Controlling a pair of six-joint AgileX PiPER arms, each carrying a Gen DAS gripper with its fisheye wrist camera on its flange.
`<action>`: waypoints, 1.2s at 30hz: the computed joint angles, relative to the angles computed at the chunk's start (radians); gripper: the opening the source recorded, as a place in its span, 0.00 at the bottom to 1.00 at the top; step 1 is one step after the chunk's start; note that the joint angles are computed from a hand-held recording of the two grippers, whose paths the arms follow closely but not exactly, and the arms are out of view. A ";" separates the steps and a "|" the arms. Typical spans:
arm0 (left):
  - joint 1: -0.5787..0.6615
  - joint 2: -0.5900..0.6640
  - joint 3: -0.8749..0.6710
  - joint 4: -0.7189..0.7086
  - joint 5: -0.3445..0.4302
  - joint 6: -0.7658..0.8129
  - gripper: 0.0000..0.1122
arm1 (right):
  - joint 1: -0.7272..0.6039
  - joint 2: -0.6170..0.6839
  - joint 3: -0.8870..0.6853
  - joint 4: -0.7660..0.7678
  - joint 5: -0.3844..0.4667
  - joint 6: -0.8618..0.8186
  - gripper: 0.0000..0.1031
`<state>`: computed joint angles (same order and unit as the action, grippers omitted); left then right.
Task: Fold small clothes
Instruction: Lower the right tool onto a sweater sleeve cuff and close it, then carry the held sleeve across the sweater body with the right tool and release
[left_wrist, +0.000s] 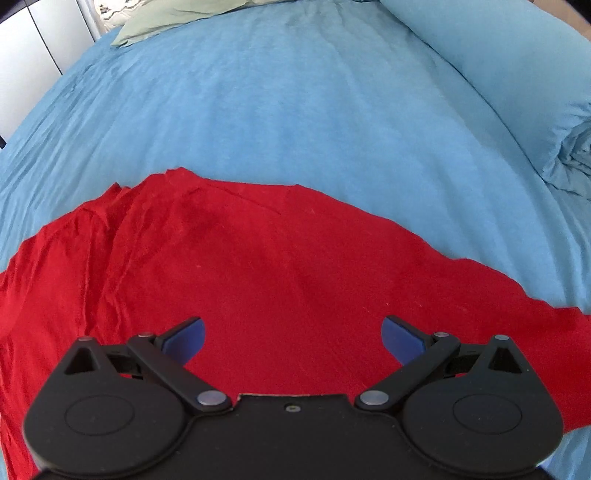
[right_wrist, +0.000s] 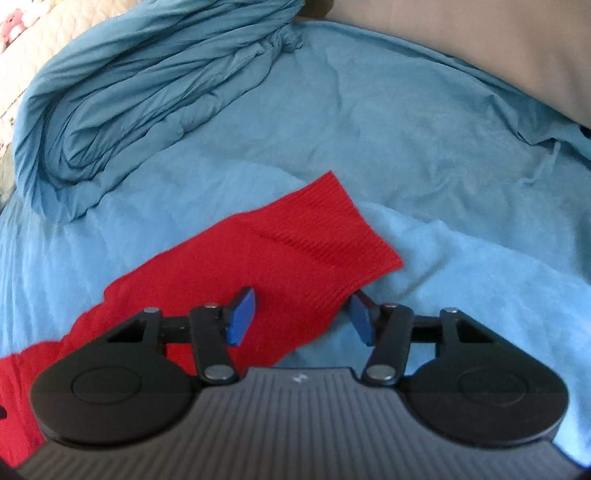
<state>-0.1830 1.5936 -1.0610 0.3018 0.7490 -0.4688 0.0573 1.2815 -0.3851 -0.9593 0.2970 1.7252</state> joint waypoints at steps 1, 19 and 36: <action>-0.004 0.004 0.000 0.007 -0.004 -0.012 0.92 | -0.007 0.007 0.003 -0.042 -0.012 0.049 0.59; 0.186 -0.049 0.041 -0.108 -0.049 0.169 0.92 | 0.384 -0.004 -0.174 -0.148 0.301 0.175 0.21; 0.982 -0.015 -0.156 -0.508 0.047 0.998 0.92 | 1.019 0.686 -1.106 -0.181 0.245 0.138 0.21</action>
